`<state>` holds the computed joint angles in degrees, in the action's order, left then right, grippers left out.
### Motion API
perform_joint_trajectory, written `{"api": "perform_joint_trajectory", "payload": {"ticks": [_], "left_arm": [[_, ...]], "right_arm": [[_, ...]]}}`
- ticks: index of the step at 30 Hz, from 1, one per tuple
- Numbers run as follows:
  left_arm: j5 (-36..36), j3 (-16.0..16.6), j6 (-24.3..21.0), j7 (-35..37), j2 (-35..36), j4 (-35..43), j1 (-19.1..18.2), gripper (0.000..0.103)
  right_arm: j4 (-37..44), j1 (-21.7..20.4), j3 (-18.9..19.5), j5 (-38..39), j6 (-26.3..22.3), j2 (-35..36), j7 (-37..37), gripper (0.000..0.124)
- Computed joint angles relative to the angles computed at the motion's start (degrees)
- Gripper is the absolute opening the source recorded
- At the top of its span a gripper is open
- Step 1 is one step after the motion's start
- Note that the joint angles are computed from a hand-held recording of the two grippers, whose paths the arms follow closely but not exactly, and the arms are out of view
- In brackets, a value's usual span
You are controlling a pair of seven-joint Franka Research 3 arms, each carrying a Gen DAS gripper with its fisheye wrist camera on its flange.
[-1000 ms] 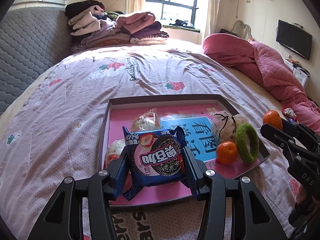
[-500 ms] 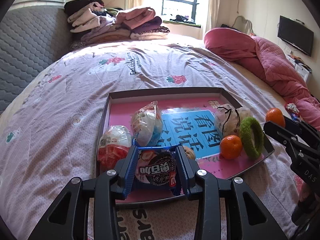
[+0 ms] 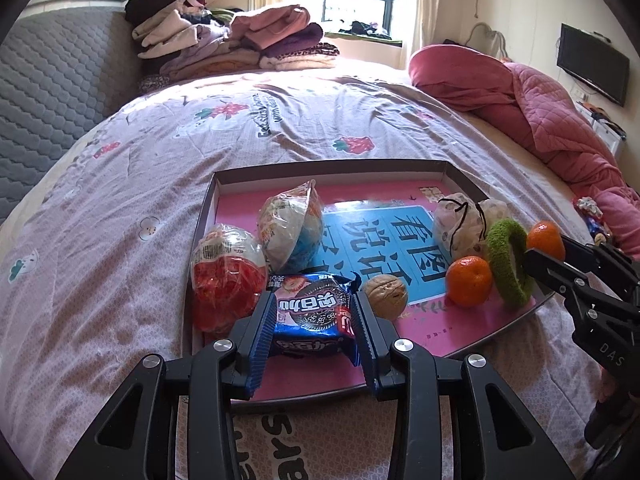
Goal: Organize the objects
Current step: 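Lower the packet into the tray with the left tool while the right tool lowers the orange, then open the left tool to release the packet while the right tool drops the orange inside the green ring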
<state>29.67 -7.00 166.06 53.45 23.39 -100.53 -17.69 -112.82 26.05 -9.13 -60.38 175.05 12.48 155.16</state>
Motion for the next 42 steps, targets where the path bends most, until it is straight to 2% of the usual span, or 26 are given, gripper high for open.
{"api": "perform_joint_trajectory", "payload": {"ticks": [12, 20, 27, 42], "left_arm": [[-0.2, -0.2, -0.4, 0.7, 0.4, 0.2, -0.3, 0.040], [0.1, 0.0, -0.4, 0.6, 0.2, -0.2, -0.5, 0.040], [0.4, 0.1, -0.4, 0.5, 0.1, -0.4, -0.6, 0.039], [0.9, 0.1, -0.6, 0.0, 0.3, -0.2, -0.8, 0.039]], "right_arm": [[-0.6, 0.0, 0.1, 7.2, -1.1, 1.4, -6.4, 0.039], [-1.1, 0.4, 0.2, 15.4, -2.1, 2.3, -13.5, 0.039], [-1.4, 2.5, -1.9, 16.4, -1.8, 2.3, -14.2, 0.039], [-1.6, 3.5, -2.8, 18.5, -1.5, 2.4, -15.7, 0.039]]}}
